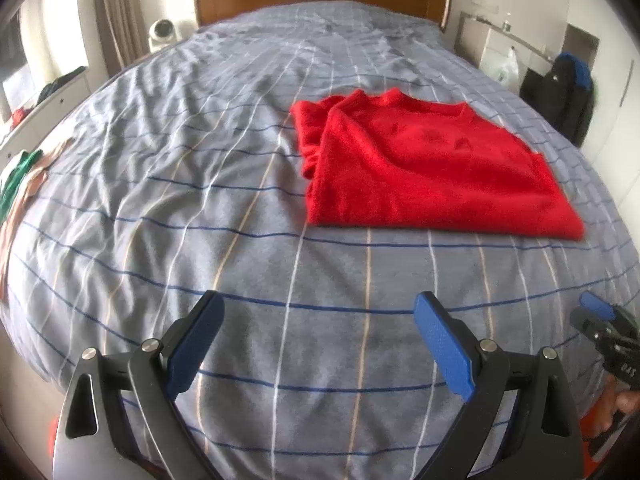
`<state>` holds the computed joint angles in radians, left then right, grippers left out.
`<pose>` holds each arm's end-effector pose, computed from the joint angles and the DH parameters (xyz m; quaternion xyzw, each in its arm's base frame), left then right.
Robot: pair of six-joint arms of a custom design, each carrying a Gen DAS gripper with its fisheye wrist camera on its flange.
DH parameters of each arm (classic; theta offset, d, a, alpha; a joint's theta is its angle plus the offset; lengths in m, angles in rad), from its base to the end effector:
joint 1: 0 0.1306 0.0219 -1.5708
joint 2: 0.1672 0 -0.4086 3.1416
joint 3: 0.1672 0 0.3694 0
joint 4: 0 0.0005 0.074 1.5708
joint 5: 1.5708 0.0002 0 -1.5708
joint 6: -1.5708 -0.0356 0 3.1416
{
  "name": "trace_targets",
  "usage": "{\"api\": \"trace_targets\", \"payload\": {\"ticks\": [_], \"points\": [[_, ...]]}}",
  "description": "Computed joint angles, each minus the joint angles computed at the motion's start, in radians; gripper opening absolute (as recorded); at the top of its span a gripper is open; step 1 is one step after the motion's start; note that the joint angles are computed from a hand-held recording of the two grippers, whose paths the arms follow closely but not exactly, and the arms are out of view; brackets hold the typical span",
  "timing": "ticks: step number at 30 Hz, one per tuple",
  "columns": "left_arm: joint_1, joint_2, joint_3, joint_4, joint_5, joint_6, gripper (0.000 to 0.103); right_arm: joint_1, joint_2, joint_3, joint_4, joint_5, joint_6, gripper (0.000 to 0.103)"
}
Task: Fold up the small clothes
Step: 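Move the open right gripper to the edge of the folded sweater, then grasp the sweater edge with the right gripper and fold it over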
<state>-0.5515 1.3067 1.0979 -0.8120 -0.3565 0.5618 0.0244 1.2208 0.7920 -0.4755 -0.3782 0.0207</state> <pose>0.3467 -0.1993 0.3691 -0.0530 0.9469 0.0037 0.3171 0.3492 0.0212 0.2945 -0.0824 0.9265 0.1782 0.3210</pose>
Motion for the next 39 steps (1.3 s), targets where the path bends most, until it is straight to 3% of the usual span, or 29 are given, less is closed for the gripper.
{"api": "trace_targets", "payload": {"ticks": [6, 12, 18, 24, 26, 27, 28, 31, 34, 39], "points": [[0.016, 0.007, -0.071, 0.078, -0.041, -0.027, 0.096, -0.018, 0.016, 0.005, 0.014, -0.023, -0.002, 0.071], [0.026, -0.030, -0.171, 0.197, -0.047, -0.056, 0.097, -0.142, 0.121, 0.149, 0.026, -0.082, -0.082, 0.071], [0.036, -0.031, -0.179, 0.228, -0.035, -0.061, 0.097, -0.220, 0.382, 0.431, -0.121, -0.159, -0.169, 0.071], [0.037, -0.043, -0.194, 0.243, -0.031, -0.084, 0.097, -0.171, 0.523, 0.556, -0.170, -0.150, -0.203, 0.070], [0.046, -0.052, -0.195, 0.235, -0.022, -0.089, 0.097, -0.150, 0.532, 0.568, -0.179, -0.086, -0.196, 0.049], [0.052, -0.061, -0.197, 0.232, -0.021, -0.085, 0.097, -0.138, 0.533, 0.579, -0.196, -0.056, -0.193, 0.021], [0.062, -0.073, -0.202, 0.231, -0.025, -0.077, 0.097, -0.136, 0.532, 0.589, -0.209, -0.053, -0.202, 0.013], [0.100, -0.105, -0.214, 0.222, -0.074, -0.027, 0.097, -0.115, 0.493, 0.609, -0.233, -0.042, -0.231, 0.011], [0.157, -0.126, -0.226, 0.216, -0.053, 0.019, 0.097, -0.076, 0.452, 0.635, -0.225, -0.145, -0.275, 0.009], [0.225, -0.156, -0.253, 0.223, -0.007, 0.068, 0.097, 0.105, 0.445, 0.723, -0.244, -0.114, -0.283, 0.009]]}}
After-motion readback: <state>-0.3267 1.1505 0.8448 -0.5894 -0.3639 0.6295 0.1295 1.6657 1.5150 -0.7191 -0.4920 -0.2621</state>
